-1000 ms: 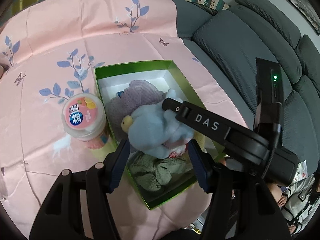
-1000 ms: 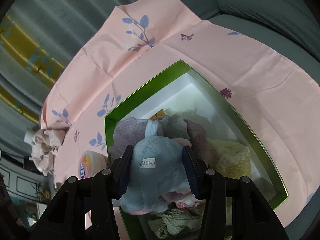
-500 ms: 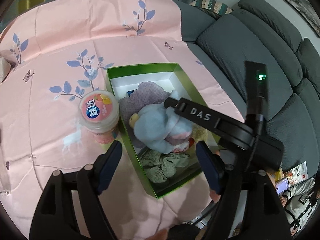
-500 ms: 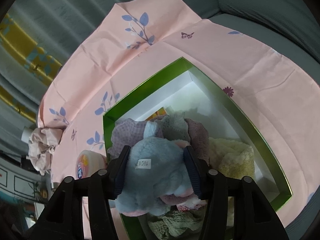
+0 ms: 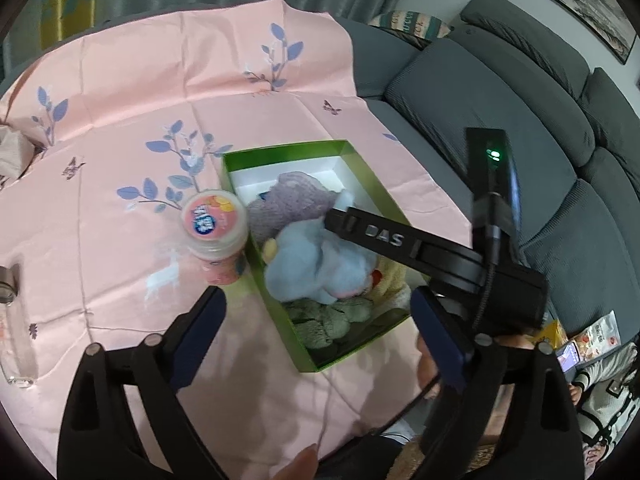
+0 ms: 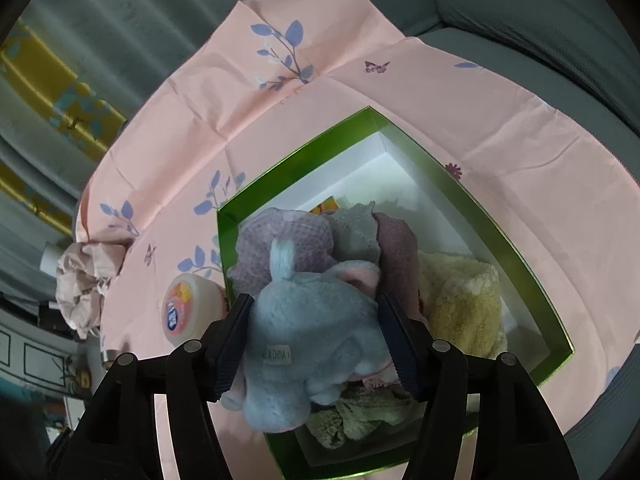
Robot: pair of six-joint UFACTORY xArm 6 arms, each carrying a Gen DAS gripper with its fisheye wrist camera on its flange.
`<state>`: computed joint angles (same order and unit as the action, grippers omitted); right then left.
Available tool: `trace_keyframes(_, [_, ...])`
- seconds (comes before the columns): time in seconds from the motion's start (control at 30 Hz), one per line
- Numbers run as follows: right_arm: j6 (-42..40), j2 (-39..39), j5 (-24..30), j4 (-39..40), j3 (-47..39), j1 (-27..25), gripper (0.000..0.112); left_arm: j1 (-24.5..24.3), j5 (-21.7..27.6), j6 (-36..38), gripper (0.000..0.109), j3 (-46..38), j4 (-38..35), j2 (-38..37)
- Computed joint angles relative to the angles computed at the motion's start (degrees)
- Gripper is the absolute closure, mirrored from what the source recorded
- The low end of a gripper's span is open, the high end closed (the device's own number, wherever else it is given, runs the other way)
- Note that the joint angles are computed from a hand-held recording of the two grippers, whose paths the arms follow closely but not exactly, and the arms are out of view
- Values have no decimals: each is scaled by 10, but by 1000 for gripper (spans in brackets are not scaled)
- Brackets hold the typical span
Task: Organize soft objects
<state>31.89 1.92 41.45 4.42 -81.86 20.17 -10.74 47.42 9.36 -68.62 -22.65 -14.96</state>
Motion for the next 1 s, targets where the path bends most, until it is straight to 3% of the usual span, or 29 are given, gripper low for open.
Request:
trace_keyframes(0.4, [41, -25, 6, -54, 15, 10, 38, 10, 5, -29, 7, 16, 28, -5])
trace_keyframes(0.83, [81, -58, 4, -119, 30, 25, 26, 11, -48, -103, 7, 54, 133, -28])
trace_keyframes(1.0, [114, -71, 13, -168, 32, 36, 26, 19, -47, -93, 7, 57, 114, -35])
